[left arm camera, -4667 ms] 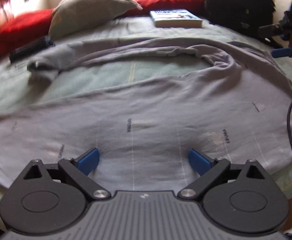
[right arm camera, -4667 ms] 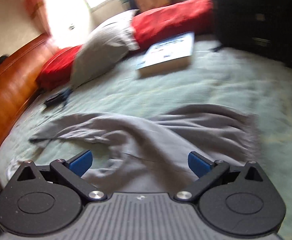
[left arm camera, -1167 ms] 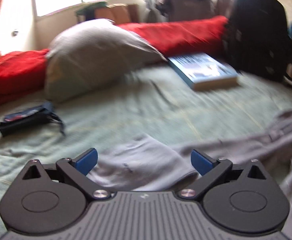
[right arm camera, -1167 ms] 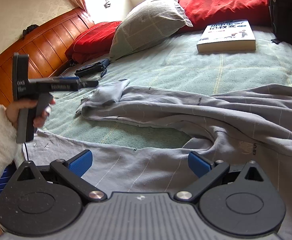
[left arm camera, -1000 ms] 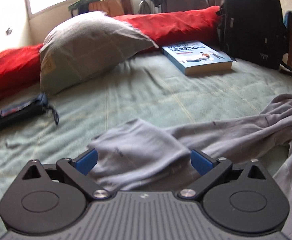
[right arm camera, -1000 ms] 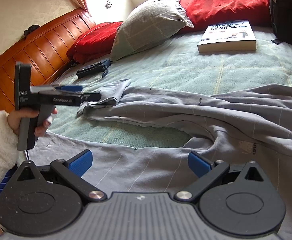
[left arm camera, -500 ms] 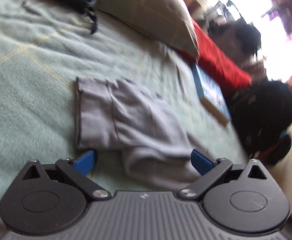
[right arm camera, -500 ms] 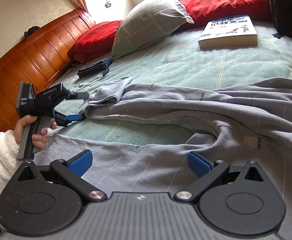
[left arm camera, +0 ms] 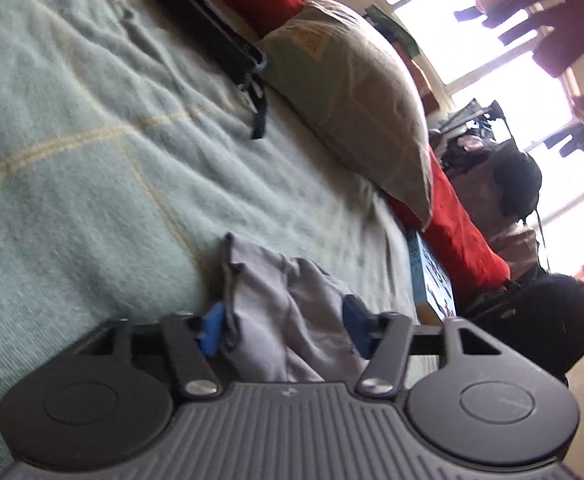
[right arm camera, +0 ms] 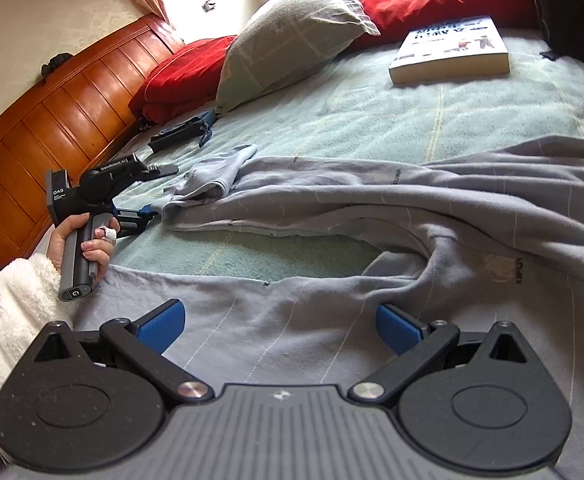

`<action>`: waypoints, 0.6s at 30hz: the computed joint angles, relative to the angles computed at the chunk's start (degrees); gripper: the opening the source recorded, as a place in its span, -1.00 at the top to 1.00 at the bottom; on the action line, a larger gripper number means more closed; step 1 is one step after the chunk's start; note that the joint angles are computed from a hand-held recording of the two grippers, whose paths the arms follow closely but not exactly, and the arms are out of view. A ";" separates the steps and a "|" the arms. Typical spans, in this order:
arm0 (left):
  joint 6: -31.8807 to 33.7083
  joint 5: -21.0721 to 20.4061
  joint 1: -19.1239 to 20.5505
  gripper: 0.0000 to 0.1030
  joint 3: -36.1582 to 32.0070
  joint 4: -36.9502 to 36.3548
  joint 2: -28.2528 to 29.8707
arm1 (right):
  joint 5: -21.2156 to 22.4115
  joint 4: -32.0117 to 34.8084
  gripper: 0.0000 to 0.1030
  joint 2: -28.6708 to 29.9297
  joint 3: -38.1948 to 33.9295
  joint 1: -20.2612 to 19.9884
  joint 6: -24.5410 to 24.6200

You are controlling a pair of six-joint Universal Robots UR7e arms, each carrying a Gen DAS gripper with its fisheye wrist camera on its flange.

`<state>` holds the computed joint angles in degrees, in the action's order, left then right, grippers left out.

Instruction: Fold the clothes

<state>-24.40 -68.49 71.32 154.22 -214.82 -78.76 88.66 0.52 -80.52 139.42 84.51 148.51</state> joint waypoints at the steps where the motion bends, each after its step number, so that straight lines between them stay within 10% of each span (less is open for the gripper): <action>1: -0.95 0.69 0.08 0.41 -0.03 0.33 -0.12 | 0.10 -0.05 -1.00 0.04 0.01 0.02 0.05; 4: 0.54 5.33 -1.59 0.91 0.04 3.33 -1.01 | 0.41 -0.21 -1.00 0.15 0.03 0.12 0.22; 18: 18.26 35.08 -15.48 0.92 -4.06 24.92 -15.86 | 2.97 -0.67 -1.00 -1.52 -0.19 3.19 1.09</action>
<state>-6.14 -33.41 55.83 150.16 -189.90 -94.62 91.63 -0.15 -82.04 139.23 87.69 149.60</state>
